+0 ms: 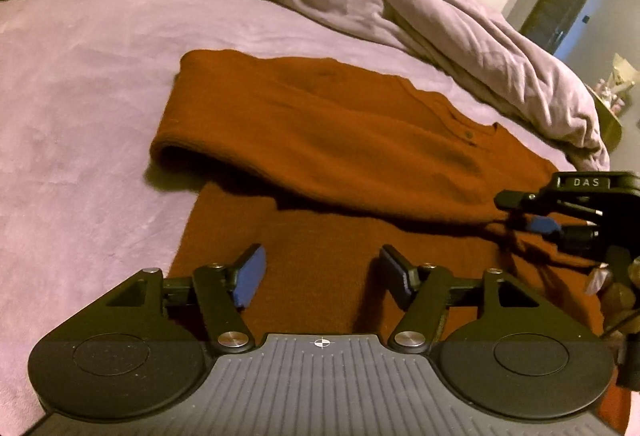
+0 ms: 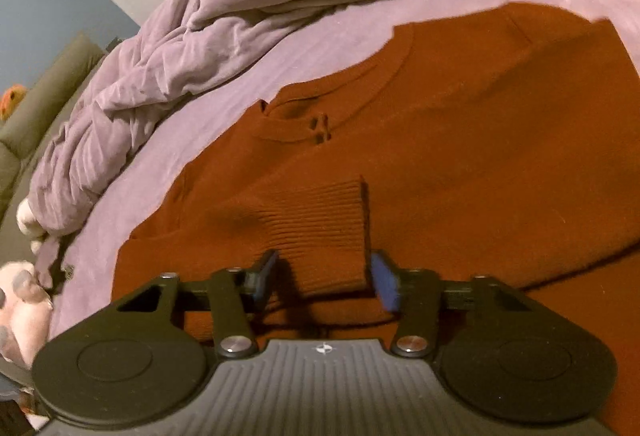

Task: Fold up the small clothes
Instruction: 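Grasp the ribbed sleeve cuff with the right tool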

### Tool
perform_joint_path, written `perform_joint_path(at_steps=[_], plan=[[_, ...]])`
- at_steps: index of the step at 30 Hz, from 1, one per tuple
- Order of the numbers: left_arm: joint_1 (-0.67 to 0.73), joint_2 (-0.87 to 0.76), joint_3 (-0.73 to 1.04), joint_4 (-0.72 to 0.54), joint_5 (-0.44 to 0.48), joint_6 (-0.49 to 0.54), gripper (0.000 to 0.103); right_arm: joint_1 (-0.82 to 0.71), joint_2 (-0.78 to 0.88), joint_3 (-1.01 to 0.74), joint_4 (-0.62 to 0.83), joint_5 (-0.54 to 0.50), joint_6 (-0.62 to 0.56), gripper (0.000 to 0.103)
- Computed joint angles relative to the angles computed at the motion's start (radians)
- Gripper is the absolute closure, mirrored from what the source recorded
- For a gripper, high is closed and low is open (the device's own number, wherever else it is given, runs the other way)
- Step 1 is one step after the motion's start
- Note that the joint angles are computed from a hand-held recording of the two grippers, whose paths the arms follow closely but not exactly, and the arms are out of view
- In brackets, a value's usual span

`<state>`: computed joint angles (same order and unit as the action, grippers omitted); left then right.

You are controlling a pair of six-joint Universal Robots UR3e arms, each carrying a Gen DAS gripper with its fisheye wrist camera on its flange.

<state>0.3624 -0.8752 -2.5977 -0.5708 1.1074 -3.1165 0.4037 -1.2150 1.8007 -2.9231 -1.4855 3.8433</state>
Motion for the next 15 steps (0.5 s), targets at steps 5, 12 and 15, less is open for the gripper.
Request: perform_joint_path(at_steps=[5,12,15], plan=[[-0.050,-0.044,0.025,0.028,0.046,-0.019,0.032,0.034,-0.003,-0.034,0.008,-0.050,-0.076,0.091],[-0.110,-0.125,0.075,0.052,0.098,-0.036,0.027,0.037,-0.102,0.037,0.008,-0.173,-0.156,0.092],[-0.142,-0.156,0.096,0.062,0.129,-0.054,0.026,0.020,-0.135,0.077,0.000,-0.184,-0.174,0.092]])
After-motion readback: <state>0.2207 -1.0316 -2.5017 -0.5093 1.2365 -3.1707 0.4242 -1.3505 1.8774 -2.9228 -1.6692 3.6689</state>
